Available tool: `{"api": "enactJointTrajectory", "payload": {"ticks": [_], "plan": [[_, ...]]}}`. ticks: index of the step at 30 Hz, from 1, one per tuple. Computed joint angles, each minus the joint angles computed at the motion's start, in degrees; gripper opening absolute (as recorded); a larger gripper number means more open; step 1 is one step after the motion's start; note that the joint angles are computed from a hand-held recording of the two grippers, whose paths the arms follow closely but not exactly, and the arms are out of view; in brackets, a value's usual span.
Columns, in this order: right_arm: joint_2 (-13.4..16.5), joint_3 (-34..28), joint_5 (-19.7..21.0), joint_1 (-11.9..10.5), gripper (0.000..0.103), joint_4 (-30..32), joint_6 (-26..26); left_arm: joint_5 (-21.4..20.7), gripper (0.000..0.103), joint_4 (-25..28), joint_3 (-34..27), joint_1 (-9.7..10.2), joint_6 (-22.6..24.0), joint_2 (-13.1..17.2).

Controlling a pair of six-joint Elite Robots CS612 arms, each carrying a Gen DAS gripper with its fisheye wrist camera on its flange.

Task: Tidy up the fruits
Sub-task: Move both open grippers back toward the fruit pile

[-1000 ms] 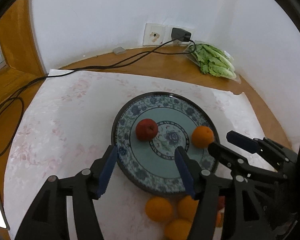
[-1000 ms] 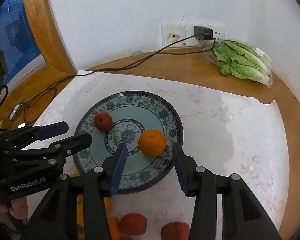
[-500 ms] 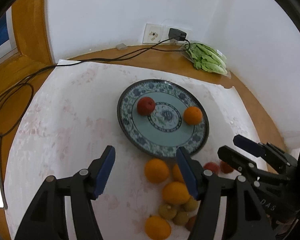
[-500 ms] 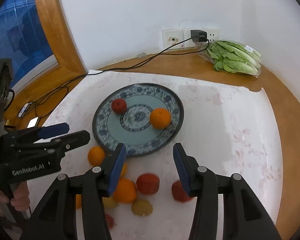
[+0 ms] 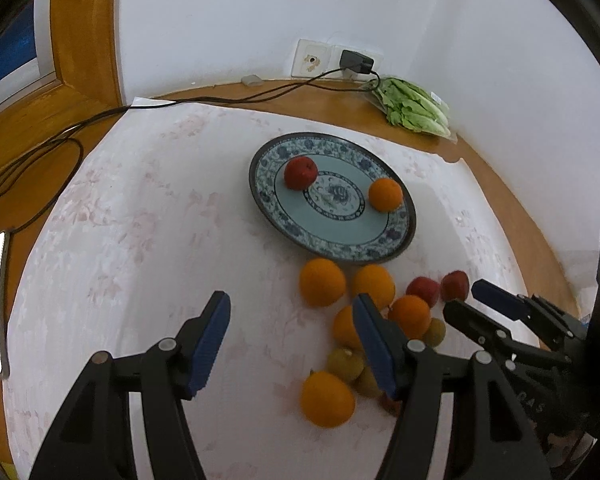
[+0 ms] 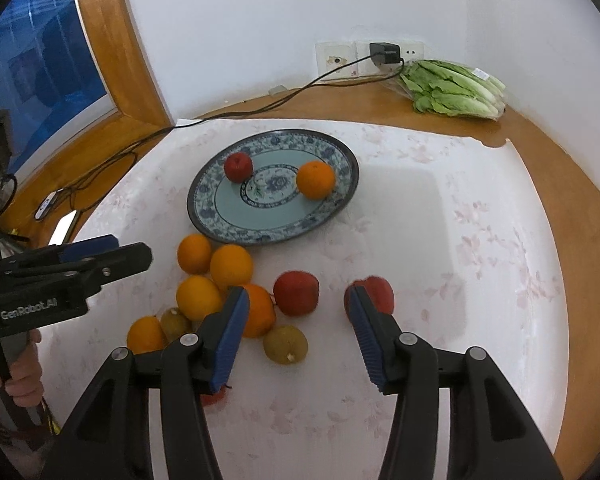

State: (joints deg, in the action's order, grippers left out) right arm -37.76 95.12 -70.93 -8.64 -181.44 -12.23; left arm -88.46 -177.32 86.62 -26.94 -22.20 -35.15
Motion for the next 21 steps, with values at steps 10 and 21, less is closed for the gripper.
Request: {"api": "enactJointTrajectory", "payload": {"ticks": [10,21], "plan": [[0.0,1.7,-1.1,-0.2,0.053,-2.3,0.3,-0.9,0.067,-3.6,2.9,-0.38,1.3,-0.4],[0.1,2.7,0.1,-0.7,0.053,-2.8,0.9,-2.8,0.067,-3.0,4.1,-0.64,2.0,-0.4]]}}
